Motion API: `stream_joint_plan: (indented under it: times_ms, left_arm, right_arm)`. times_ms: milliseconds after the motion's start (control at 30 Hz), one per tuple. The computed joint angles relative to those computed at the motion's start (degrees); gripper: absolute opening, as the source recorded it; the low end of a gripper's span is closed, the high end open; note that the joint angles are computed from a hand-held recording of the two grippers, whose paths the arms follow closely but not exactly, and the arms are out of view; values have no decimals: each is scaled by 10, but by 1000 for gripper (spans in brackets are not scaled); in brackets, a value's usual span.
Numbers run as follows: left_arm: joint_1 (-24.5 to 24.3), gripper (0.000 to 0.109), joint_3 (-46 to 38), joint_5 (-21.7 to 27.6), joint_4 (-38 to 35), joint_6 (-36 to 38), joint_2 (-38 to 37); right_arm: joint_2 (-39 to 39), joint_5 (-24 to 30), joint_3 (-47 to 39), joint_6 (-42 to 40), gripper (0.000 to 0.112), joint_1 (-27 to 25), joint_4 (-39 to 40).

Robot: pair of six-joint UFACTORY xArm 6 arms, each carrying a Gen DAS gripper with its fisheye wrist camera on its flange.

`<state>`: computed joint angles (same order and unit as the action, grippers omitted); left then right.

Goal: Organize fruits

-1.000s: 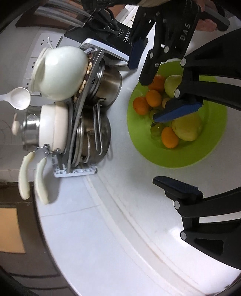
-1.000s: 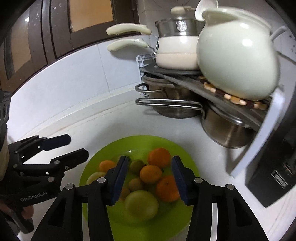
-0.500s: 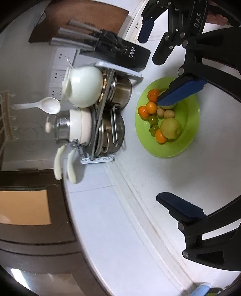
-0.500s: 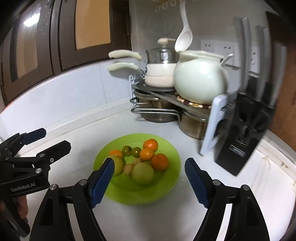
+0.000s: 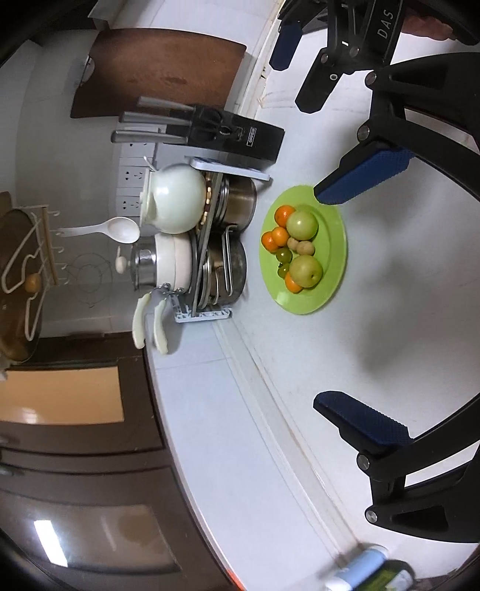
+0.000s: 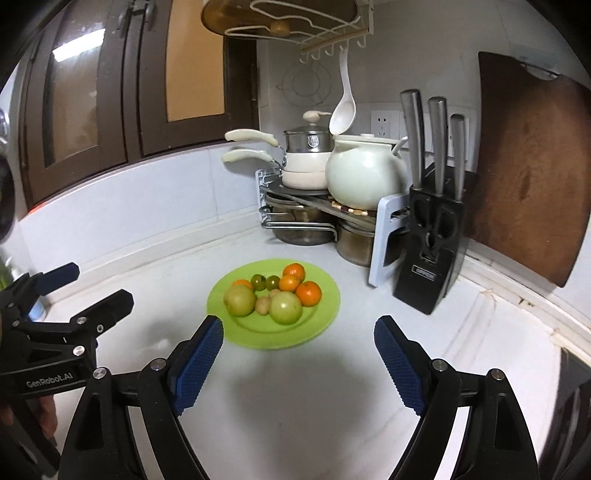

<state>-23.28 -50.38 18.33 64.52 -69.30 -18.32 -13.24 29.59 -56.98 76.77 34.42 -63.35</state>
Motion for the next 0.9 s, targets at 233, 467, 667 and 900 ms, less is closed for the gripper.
stream_joint_plan:
  times_ms: [233, 467, 667, 900]
  left_arm:
    - [-70, 103, 60, 79, -10, -30, -88]
    - [-149, 103, 105, 164, -7, -67, -159]
    - [-200, 103, 123, 211, -13, -84, -191]
    - [-262, 103, 133, 280, 6, -113, -218]
  right_arm:
    - [-83, 6, 69, -4, 87, 26, 0]
    - [-165, 44, 129, 0, 89, 71, 2]
    - [-222, 73, 170, 1, 89, 105, 16]
    - [-261, 99, 196, 1, 89, 134, 23]
